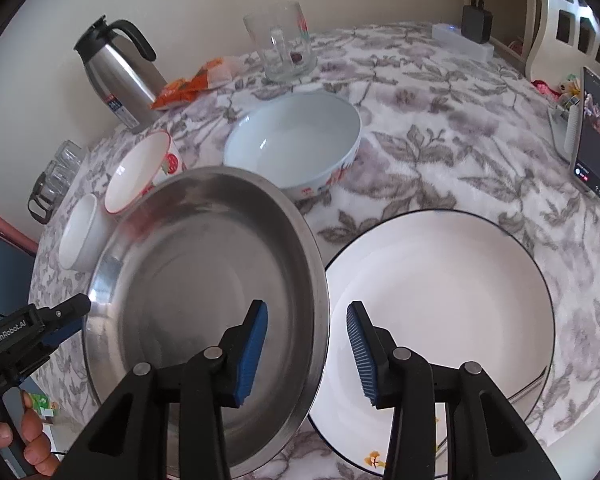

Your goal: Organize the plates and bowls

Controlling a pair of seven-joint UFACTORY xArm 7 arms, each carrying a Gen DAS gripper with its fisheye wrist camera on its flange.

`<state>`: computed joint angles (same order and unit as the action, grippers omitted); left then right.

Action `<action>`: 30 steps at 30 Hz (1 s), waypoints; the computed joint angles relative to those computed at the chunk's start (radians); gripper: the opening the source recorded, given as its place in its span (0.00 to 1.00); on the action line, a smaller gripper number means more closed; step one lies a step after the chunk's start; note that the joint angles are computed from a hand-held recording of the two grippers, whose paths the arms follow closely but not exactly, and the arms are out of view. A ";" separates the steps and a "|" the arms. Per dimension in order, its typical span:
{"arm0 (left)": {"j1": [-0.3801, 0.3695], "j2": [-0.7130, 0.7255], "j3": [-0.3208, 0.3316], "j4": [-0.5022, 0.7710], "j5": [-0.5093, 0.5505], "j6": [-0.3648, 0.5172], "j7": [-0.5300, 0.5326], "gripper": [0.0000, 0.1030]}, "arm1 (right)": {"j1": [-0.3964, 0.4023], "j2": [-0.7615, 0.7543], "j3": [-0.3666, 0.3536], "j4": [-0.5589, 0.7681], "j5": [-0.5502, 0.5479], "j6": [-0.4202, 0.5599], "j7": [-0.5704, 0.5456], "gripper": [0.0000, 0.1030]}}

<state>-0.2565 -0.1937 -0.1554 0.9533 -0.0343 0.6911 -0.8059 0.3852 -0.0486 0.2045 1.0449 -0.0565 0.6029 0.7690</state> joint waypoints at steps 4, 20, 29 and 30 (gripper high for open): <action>0.015 -0.026 -0.019 -0.004 0.076 -0.019 -0.046 0.37 | -0.003 -0.025 0.005 -0.007 -0.038 -0.016 0.033 0.44; 0.004 0.019 -0.036 0.054 0.229 0.135 -0.121 0.80 | 0.006 0.001 0.012 0.022 -0.123 0.003 0.045 0.90; -0.003 0.022 -0.045 0.061 0.310 0.125 -0.149 0.93 | 0.012 0.009 0.011 0.032 -0.167 0.021 0.052 1.00; -0.003 0.020 -0.045 0.060 0.318 0.122 -0.153 0.93 | 0.012 0.008 0.010 0.031 -0.167 0.019 0.054 1.00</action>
<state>-0.2592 -0.1741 -0.2009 1.0135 0.2838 0.8130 -0.9590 0.3967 -0.0405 0.2148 1.0755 -0.2234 0.6221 0.8227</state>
